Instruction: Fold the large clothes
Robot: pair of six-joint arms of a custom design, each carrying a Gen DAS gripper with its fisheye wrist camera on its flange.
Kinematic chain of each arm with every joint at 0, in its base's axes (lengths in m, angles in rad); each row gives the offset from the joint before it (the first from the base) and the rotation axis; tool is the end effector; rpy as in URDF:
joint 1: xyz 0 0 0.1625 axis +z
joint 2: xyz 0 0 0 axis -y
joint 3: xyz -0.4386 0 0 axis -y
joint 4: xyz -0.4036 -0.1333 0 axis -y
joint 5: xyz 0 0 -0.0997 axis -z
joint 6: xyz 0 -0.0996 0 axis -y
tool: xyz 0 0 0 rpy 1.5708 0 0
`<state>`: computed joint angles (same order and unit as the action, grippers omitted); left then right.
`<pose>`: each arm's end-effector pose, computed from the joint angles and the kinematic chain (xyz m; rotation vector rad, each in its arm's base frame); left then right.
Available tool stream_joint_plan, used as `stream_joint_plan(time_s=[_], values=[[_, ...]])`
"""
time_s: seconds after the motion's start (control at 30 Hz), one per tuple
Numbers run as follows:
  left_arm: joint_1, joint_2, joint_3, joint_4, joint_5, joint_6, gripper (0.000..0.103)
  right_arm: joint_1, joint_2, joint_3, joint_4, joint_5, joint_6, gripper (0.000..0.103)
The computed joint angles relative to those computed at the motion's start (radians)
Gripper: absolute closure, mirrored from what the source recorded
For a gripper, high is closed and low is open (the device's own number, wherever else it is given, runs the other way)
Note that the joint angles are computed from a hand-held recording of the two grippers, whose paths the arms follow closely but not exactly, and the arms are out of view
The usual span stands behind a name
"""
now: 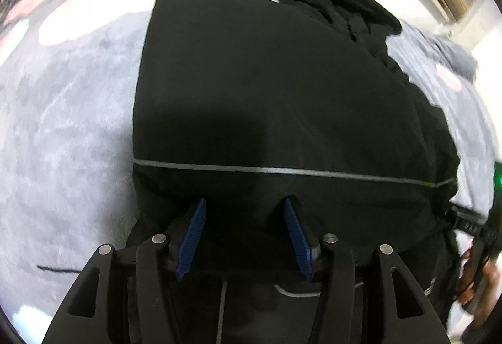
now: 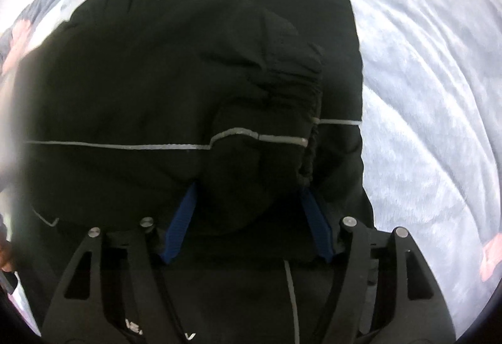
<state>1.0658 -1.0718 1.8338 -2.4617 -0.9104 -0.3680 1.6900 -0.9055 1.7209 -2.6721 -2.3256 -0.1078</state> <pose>-0.1254 -0.6287 0.2038 0.1181 2.5452 -0.5181 0.1435 -0.6511 0.1723 0.1339 -2.3676 0.3461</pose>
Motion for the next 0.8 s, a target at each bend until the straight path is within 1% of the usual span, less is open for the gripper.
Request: stream_joint_plan(time_s=[0.07,0.17,0.2,0.3,0.4,0.53,0.6,0.67,0.8], values=[[-0.009,0.002,0.004,-0.004,0.017,0.006,0.049,0.004,0.000,-0.010,0.029,-0.007,0.024,0.037],[-0.036,-0.024,0.015,0.038,0.041,-0.010,0.049,0.018,-0.003,-0.036,0.099,-0.016,0.085,0.037],[-0.051,-0.043,0.026,0.055,0.052,-0.017,0.049,0.026,-0.015,-0.032,0.119,-0.018,0.107,0.037],[-0.092,-0.117,0.074,0.073,0.054,-0.022,0.049,0.059,-0.066,0.018,0.123,-0.013,0.124,0.037],[-0.130,-0.203,0.120,0.112,0.057,-0.037,0.049,0.111,-0.130,0.088,0.133,-0.028,0.157,0.037],[-0.175,-0.302,0.172,0.116,0.063,-0.025,0.049,0.177,-0.175,0.129,0.134,-0.041,0.199,0.036],[-0.195,-0.352,0.191,0.128,0.055,-0.018,0.049,0.204,-0.192,0.143,0.128,-0.037,0.220,0.036],[-0.205,-0.378,0.197,0.126,0.044,-0.008,0.049,0.234,-0.213,0.157,0.132,-0.037,0.248,0.036],[-0.202,-0.393,0.186,0.117,-0.003,0.013,0.049,0.281,-0.202,0.135,0.129,-0.028,0.286,0.036]])
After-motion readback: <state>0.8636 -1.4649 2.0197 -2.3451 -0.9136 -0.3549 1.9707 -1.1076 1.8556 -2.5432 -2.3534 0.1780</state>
